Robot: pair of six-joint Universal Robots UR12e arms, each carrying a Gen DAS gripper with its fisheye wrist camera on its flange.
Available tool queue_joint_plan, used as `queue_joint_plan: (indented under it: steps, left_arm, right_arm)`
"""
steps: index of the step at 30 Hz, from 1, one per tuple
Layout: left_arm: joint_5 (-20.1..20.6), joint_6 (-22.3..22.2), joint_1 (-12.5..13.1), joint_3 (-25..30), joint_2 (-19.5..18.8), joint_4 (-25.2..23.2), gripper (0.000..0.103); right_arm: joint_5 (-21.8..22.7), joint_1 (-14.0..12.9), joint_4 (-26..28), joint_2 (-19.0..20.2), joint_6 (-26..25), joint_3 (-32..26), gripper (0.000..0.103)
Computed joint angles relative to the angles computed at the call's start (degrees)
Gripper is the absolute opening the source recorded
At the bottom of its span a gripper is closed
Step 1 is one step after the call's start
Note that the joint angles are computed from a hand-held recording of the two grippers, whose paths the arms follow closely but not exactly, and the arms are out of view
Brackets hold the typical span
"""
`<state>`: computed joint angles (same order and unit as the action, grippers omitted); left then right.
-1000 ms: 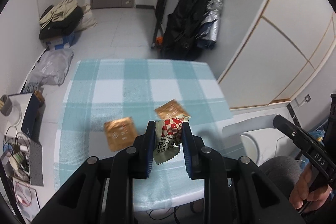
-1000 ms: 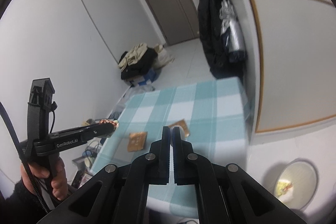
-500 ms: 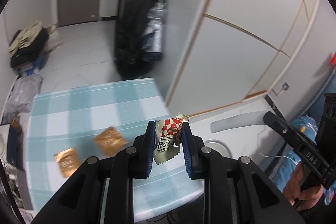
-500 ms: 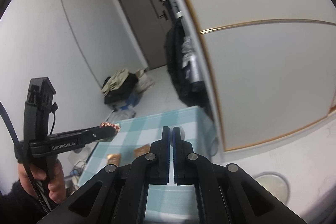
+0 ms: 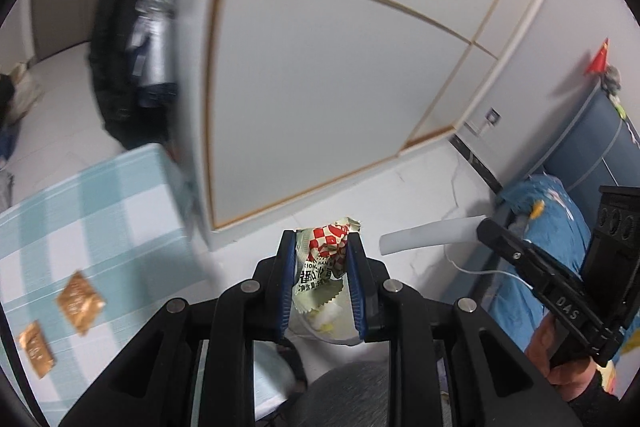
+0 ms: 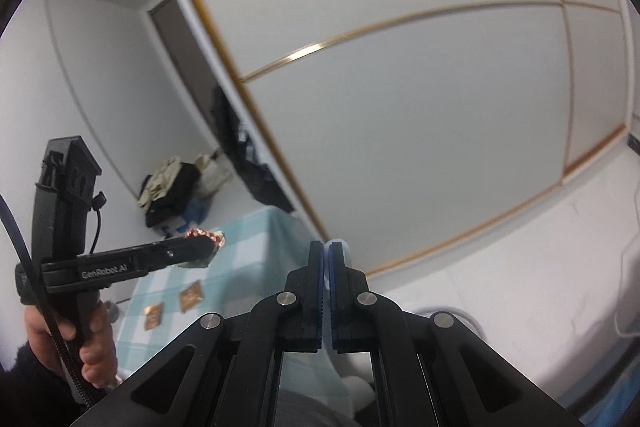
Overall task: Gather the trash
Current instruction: 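Carry the wrapper and foam tube over the white bin with both grippers, then open both grippers over the bin to drop the wrapper and tube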
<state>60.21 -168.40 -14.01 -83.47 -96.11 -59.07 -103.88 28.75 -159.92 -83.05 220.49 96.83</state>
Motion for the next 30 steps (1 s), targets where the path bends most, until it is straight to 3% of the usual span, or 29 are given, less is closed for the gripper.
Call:
queue_joint_plan:
  steps: [7, 17, 19, 24, 30]
  left_arm:
    - [0.8, 4.3, -3.5, 3.3, -3.5, -6.8, 0.019]
    - [2.5, 9.9, -7.3, 9.9, -9.5, -17.5, 0.019]
    - [2.6, 11.2, -7.8, 11.0, -10.6, -19.5, 0.019]
    - [-0.6, 13.5, -7.6, 16.2, -14.6, -30.9, 0.019]
    - [1.1, 15.1, -8.4, 19.4, -17.8, -36.3, 0.019]
  right_arm:
    - [3.2, -2.9, 2.1, -1.4, 5.8, 4.8, 0.002]
    - [8.9, -5.9, 2.8, -0.1, 12.3, 9.1, 0.002]
    - [9.9, -6.2, 3.1, 0.1, 13.3, 9.9, 0.002]
    - [13.7, -7.9, 3.6, -0.1, 15.1, 12.5, 0.002]
    - [18.1, -8.8, 4.1, 1.5, 16.4, 13.0, 0.002]
